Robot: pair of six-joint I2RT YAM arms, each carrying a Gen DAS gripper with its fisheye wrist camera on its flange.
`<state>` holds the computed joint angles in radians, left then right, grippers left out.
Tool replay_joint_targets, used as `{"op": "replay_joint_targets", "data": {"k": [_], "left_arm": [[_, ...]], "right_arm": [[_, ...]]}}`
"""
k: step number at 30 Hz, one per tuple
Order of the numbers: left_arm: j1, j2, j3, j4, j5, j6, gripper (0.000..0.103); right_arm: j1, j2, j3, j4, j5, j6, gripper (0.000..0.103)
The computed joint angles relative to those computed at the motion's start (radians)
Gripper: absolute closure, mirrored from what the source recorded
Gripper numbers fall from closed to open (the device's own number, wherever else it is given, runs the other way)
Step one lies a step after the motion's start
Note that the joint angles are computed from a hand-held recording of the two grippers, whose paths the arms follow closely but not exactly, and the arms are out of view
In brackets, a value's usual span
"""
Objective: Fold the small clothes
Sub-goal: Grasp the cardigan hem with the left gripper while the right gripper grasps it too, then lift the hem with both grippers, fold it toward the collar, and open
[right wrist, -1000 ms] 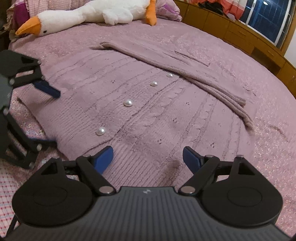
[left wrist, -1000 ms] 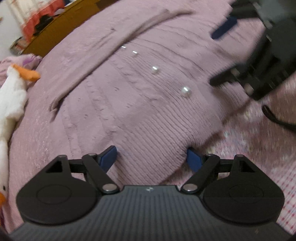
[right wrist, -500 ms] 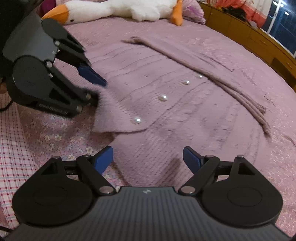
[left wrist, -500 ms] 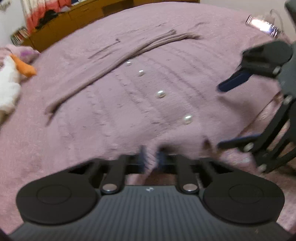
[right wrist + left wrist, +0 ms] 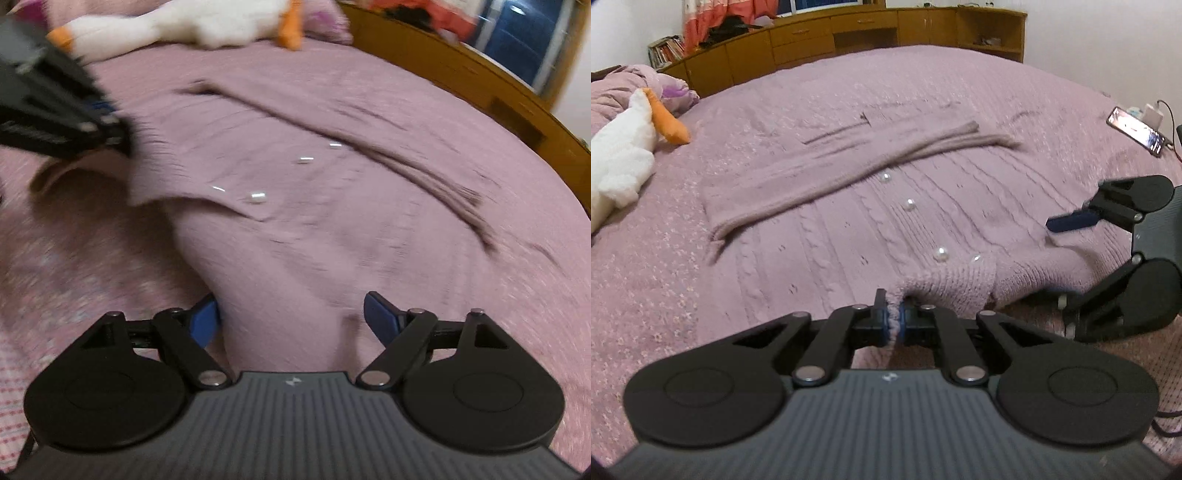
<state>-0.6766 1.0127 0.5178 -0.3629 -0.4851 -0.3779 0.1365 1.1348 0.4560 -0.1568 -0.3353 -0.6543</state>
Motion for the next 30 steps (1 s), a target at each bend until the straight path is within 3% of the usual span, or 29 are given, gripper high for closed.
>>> {"op": "replay_joint_targets", "data": {"k": [1, 2, 3, 5, 11, 18, 30], "left_arm": [[0.005, -0.003, 0.003, 0.002, 0.003, 0.003, 0.095], [0.019, -0.002, 0.004, 0.014, 0.011, 0.012, 0.095], [0.027, -0.001, 0.01, 0.022, 0.014, 0.019, 0.096], [0.04, -0.003, 0.017, 0.03, 0.02, 0.034, 0.096], [0.104, 0.009, 0.076, 0.053, 0.027, 0.088, 0.096], [0.213, 0.092, 0.169, 0.138, 0.054, 0.184, 0.096], [0.42, 0.372, 0.44, 0.281, 0.14, 0.292, 0.096]], "right_arm": [[-0.019, 0.022, 0.025, -0.018, -0.015, 0.017, 0.056], [-0.036, 0.039, 0.046, -0.033, -0.031, 0.031, 0.074], [-0.055, 0.055, 0.068, -0.049, -0.057, 0.041, 0.082], [-0.075, 0.059, 0.093, -0.063, -0.094, 0.059, 0.088], [-0.092, 0.048, 0.147, -0.034, -0.152, 0.124, 0.09], [-0.044, 0.141, 0.276, 0.044, -0.13, 0.197, 0.091], [0.038, 0.482, 0.695, 0.112, -0.055, 0.33, 0.091]]}}
